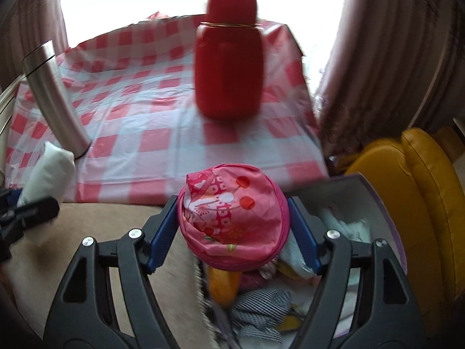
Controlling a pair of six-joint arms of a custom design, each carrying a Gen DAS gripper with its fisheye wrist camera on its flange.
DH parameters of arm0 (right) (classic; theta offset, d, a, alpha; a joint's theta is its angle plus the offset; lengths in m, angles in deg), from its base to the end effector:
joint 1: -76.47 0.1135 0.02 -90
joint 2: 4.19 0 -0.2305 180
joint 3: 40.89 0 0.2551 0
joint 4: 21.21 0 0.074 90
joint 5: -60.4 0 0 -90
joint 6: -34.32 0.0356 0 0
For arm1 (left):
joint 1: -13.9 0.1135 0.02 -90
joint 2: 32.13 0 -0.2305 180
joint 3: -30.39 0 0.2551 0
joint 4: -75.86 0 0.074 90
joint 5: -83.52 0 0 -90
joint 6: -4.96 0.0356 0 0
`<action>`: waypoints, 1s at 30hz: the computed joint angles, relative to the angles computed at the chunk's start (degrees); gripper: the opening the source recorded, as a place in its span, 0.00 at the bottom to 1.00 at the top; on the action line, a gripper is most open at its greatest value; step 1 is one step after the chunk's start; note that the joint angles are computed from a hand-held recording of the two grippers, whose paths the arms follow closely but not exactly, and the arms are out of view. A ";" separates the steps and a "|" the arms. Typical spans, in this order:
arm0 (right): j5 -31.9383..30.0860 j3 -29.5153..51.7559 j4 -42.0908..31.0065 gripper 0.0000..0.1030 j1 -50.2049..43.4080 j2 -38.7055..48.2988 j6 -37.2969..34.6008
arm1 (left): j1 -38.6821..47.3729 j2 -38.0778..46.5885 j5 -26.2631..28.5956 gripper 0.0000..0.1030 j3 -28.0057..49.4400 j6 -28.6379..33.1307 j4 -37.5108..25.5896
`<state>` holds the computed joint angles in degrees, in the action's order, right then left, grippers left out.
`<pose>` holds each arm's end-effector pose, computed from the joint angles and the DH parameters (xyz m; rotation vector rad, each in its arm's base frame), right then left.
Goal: Organize soft objects
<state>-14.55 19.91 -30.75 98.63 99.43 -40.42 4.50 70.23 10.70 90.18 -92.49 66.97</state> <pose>0.3069 0.1150 0.0783 -0.0372 2.4415 -0.0385 0.3184 -0.0634 0.0816 0.1728 2.4724 -0.4966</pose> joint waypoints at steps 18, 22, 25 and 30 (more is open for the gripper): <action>-3.44 -15.45 2.56 0.74 -14.02 -12.79 -1.08 | -18.02 9.88 -1.46 0.55 11.55 -3.77 -4.75; -4.72 -16.22 1.09 0.75 -16.22 -14.38 -0.58 | -18.80 10.67 -0.27 0.70 12.05 -4.50 -4.38; -5.29 -16.60 0.26 0.80 -17.23 -15.46 -0.46 | -18.25 10.43 0.14 0.73 11.65 -5.13 -4.76; -5.94 -17.64 -1.88 0.83 -17.67 -17.90 0.90 | -16.99 9.38 0.77 0.82 9.56 -6.95 -5.64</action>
